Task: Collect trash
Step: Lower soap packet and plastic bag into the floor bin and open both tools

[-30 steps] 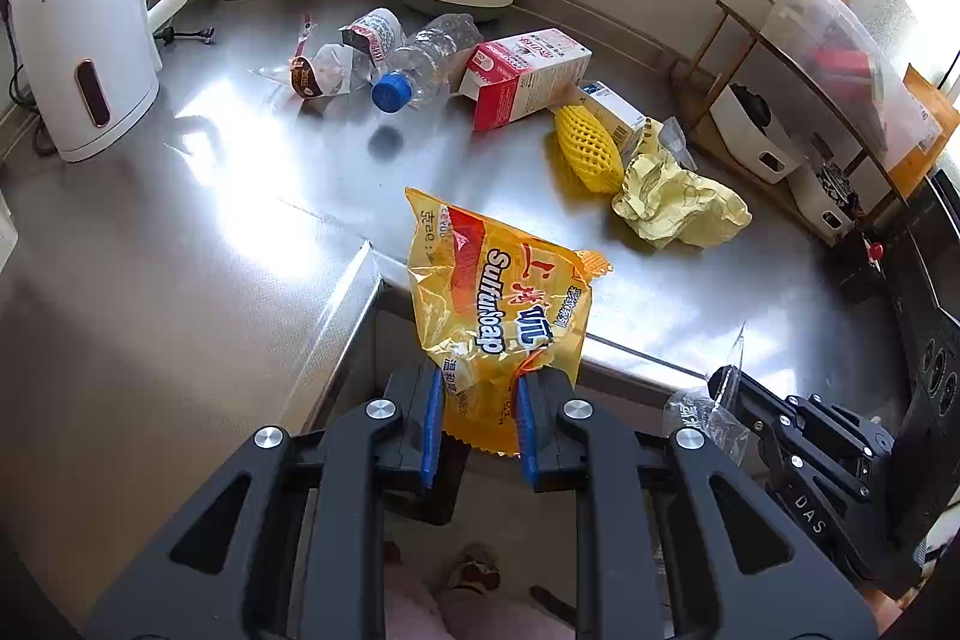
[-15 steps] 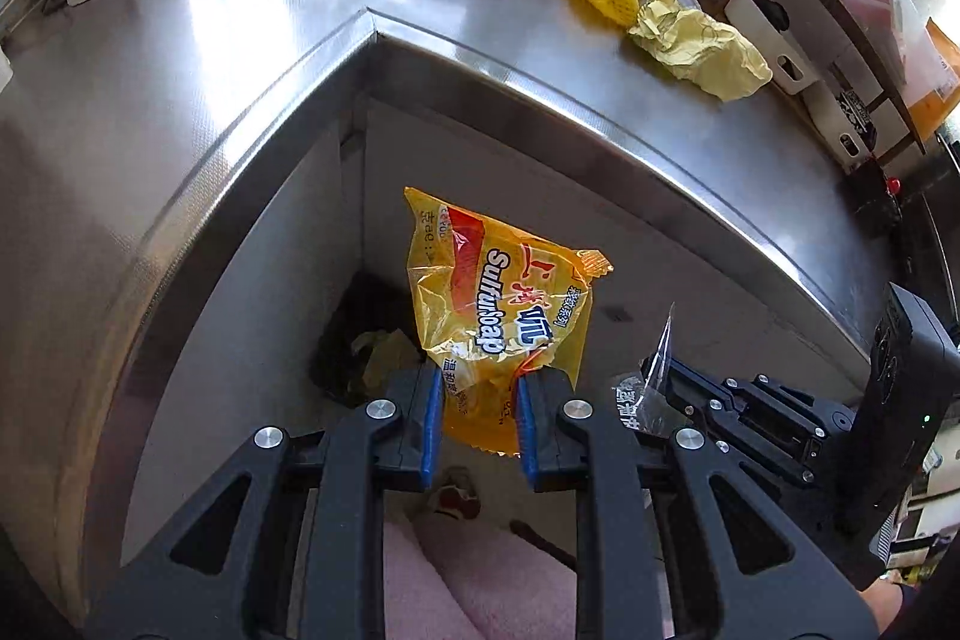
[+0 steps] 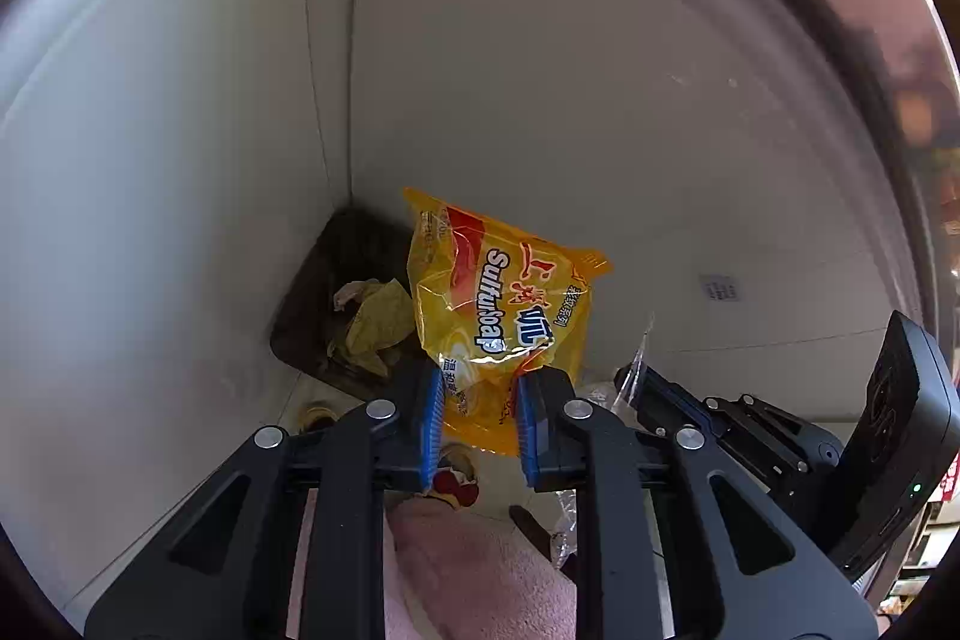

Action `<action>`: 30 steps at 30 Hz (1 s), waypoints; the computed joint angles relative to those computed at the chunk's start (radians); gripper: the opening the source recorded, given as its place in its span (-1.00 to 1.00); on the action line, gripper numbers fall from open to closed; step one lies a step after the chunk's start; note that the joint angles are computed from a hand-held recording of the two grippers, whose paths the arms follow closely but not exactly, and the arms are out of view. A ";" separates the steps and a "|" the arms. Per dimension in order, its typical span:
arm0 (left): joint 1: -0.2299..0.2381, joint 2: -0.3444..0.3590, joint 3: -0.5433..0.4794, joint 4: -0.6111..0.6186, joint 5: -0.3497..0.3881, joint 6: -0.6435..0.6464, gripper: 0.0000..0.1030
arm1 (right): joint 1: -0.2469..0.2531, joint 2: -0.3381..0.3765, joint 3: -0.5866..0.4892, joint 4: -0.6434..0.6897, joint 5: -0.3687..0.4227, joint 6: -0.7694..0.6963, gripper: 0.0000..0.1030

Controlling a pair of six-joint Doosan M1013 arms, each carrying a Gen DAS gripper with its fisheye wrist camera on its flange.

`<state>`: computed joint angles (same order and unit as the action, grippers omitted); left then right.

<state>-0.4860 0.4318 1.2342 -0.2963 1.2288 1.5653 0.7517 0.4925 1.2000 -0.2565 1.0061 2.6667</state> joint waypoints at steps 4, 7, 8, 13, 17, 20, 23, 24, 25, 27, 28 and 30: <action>-0.004 0.023 0.035 -0.010 -0.033 0.013 -0.64 | -0.012 0.013 0.067 0.045 -0.122 0.006 -0.94; -0.004 0.048 0.046 -0.012 -0.049 0.012 -0.64 | -0.023 0.038 0.092 0.100 -0.188 -0.022 -0.94; -0.004 0.053 0.051 -0.011 -0.057 0.012 -0.64 | -0.024 0.045 0.101 0.110 -0.207 -0.029 -0.94; -0.002 0.079 0.062 -0.002 -0.098 0.020 -0.63 | -0.028 0.072 0.135 0.138 -0.303 -0.018 -0.94; -0.008 0.092 0.063 0.017 -0.129 0.011 -0.62 | -0.037 0.089 0.148 0.161 -0.350 0.003 -0.92; -0.008 0.096 0.065 0.033 -0.145 0.013 -0.51 | -0.040 0.107 0.138 0.163 -0.366 0.005 -0.88; -0.007 0.100 0.060 0.042 -0.144 0.011 -0.34 | -0.044 0.119 0.128 0.170 -0.378 0.010 -0.87; -0.007 0.095 0.064 0.043 -0.152 0.010 -0.27 | -0.045 0.124 0.117 0.171 -0.369 0.007 -0.87; -0.007 0.092 0.066 0.044 -0.160 0.010 -0.27 | -0.045 0.122 0.121 0.174 -0.370 0.003 -0.87; -0.007 0.086 0.065 0.051 -0.168 0.003 -0.25 | -0.048 0.125 0.115 0.186 -0.366 -0.005 -0.82; -0.006 0.084 0.062 0.048 -0.167 0.001 -0.24 | -0.048 0.124 0.115 0.182 -0.368 0.002 -0.70; -0.005 0.083 0.054 0.047 -0.164 0.000 -0.19 | -0.048 0.119 0.120 0.163 -0.385 0.028 -0.14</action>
